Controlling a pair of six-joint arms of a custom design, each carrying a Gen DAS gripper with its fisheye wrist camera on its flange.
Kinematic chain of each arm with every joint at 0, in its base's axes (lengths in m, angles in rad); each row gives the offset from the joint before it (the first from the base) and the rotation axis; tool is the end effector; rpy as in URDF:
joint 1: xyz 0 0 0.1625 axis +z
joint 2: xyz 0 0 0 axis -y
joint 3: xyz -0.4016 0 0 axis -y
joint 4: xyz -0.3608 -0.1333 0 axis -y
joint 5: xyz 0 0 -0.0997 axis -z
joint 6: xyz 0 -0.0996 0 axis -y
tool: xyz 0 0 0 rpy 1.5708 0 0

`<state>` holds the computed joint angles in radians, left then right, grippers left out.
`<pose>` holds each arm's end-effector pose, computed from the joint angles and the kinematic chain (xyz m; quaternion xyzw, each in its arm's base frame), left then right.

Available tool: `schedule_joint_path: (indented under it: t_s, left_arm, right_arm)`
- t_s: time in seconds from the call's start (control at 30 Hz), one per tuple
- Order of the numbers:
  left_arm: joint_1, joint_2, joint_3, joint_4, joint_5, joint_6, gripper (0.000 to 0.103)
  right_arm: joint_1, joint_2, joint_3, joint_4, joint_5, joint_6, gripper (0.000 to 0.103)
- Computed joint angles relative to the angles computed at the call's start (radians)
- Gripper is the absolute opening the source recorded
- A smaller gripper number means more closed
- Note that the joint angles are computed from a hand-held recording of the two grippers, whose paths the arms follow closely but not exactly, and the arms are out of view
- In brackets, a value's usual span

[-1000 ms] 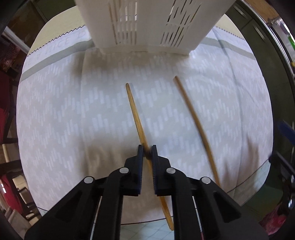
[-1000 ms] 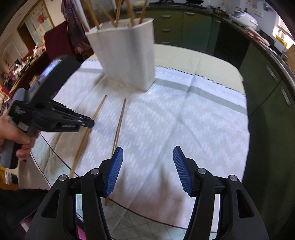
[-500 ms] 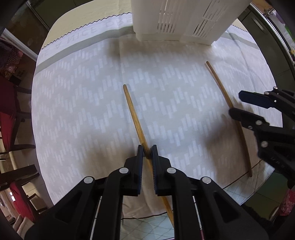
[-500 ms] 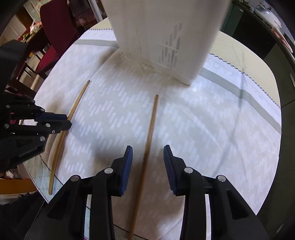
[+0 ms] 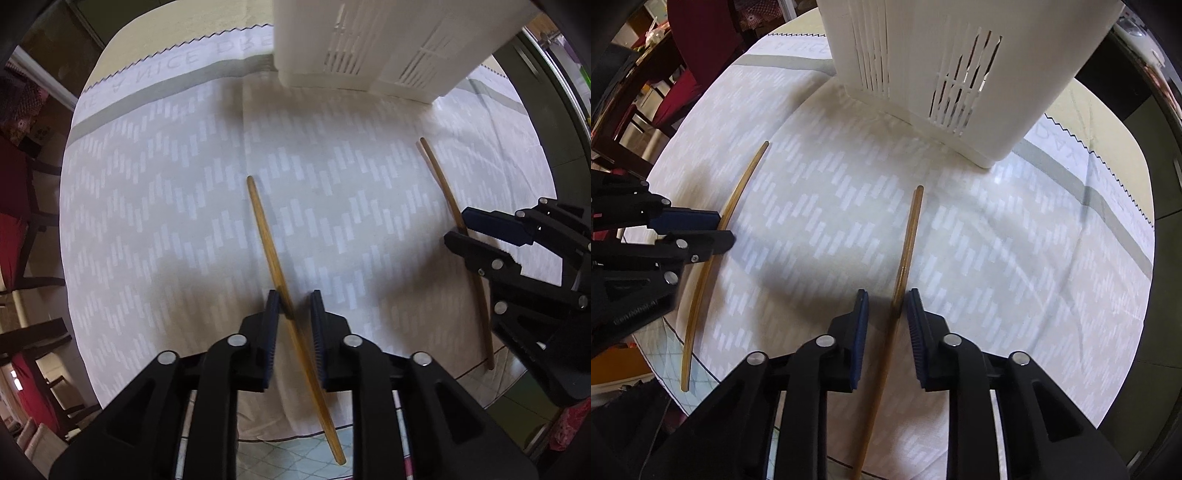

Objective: Organize utensils
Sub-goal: 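Close the right gripper on the last wooden chopstick, then lift both chopsticks upright with both grippers and carry them over the white holder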

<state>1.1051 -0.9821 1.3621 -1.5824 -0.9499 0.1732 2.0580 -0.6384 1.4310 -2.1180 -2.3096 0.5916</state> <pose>-0.1084 -0.6415 0.2512 0.3471 0.8712 0.1288 0.3225 0.3650 -0.5474 0.0492 -0.0042 -0.9266 0.0861 0.3661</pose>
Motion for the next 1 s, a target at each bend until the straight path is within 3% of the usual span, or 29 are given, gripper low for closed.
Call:
schedule_joint_path:
  t_s: [0.1, 0.2, 0.3, 0.53, 0.73, 1.0]
  left_arm:
    - [-0.019, -0.002, 0.023, -0.015, 0.01, 0.0, 0.028]
    - [-0.03, -0.002, 0.038, -0.031, 0.023, 0.005, 0.029]
    - [-0.034, -0.003, 0.057, -0.071, 0.021, 0.033, 0.008]
    - [-0.034, -0.002, 0.033, -0.103, -0.007, 0.047, 0.006]
    - [-0.058, -0.063, 0.048, -0.193, -0.054, 0.137, 0.006]
    - [-0.072, -0.151, 0.05, -0.199, -0.124, 0.198, 0.006]
  right_arm:
    - [-0.014, -0.026, 0.034, -0.047, 0.031, -0.007, 0.007]
    - [-0.014, -0.041, 0.061, -0.079, 0.03, -0.014, 0.007]
    - [-0.012, -0.054, 0.084, -0.102, 0.025, -0.013, 0.006]
    - [0.023, -0.149, 0.215, -0.246, 0.0, -0.028, 0.007]
    - [0.078, -0.221, 0.297, -0.378, -0.032, -0.037, 0.007]
    - [0.14, -0.27, 0.347, -0.472, -0.078, -0.032, 0.007]
